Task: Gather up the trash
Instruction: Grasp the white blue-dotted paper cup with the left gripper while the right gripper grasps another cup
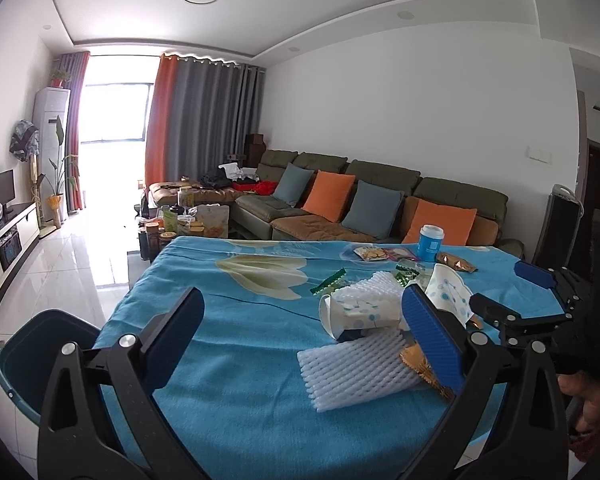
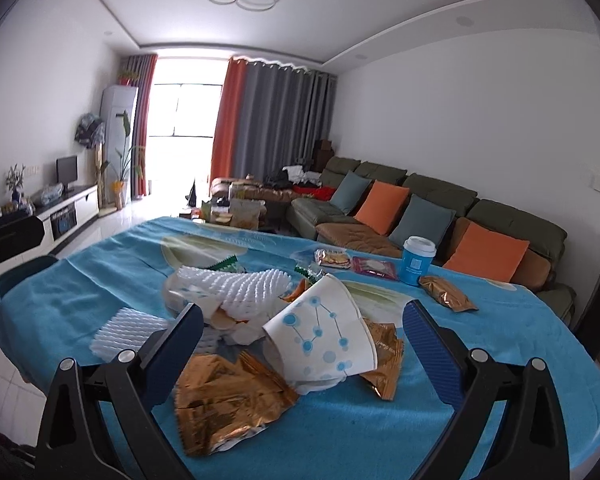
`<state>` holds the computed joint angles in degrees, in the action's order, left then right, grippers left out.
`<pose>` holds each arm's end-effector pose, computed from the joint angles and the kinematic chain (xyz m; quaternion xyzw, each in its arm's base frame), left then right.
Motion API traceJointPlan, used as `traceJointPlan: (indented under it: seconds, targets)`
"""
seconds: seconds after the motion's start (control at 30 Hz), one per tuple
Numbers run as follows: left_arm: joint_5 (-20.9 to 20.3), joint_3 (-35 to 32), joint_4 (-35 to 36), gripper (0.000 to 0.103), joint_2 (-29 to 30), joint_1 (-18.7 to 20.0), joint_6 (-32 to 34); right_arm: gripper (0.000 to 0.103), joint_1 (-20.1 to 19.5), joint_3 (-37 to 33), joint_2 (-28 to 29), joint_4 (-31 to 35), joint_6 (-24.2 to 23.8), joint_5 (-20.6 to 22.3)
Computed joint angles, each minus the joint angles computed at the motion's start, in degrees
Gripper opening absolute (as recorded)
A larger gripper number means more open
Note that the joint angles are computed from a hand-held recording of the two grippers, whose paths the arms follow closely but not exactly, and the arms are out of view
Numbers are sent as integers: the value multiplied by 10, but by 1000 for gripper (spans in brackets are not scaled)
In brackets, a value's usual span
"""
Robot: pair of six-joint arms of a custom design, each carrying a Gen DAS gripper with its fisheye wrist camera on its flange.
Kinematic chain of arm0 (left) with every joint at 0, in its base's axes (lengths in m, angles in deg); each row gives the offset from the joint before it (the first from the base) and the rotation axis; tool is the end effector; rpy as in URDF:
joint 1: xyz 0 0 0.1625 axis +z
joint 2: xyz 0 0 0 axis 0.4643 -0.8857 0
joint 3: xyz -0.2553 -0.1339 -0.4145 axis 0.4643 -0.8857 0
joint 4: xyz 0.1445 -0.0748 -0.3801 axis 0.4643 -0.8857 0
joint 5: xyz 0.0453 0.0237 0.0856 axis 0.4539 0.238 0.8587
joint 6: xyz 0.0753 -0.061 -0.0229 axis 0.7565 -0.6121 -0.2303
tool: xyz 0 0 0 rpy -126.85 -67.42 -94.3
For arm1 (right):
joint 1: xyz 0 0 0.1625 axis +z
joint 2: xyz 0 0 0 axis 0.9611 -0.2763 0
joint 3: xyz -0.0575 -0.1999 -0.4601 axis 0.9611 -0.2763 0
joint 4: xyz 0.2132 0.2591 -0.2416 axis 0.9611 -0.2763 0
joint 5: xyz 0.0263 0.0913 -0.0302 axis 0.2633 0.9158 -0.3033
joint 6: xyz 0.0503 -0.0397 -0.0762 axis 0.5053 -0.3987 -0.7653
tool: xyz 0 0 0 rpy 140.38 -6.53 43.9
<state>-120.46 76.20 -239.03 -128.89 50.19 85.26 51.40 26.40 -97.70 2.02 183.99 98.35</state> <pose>0.0131 -0.5418 0.3613 0.4190 0.7924 -0.4352 0.0845 0.3843 -0.4628 -0.0409 0.1487 -0.7004 0.5468 0.4340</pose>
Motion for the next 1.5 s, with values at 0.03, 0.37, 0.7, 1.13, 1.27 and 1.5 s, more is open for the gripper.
traceJointPlan:
  seconds: [0.03,0.37,0.7,1.13,1.27,1.5]
  targets:
    - [2,-4,4,97,5,-2,0,96,-5,-7,-2,29,16,-3]
    - [27,-35,30,97,48,-9,2,96,-38,-52,-5,173,80,-15]
    - [48,-60,52,97,86,-19,4,96,-67,-84,-12,314,160,-47]
    - [64,-74,90,97,104,-27,-6,77,-85,-106,-11,420,219,-72]
    - [65,-76,99,97,109,-30,-7,76,-85,-98,-15,414,221,-78]
    - [78,-83,113,97,124,-42,-7,75,-79,-69,-37,369,232,-96]
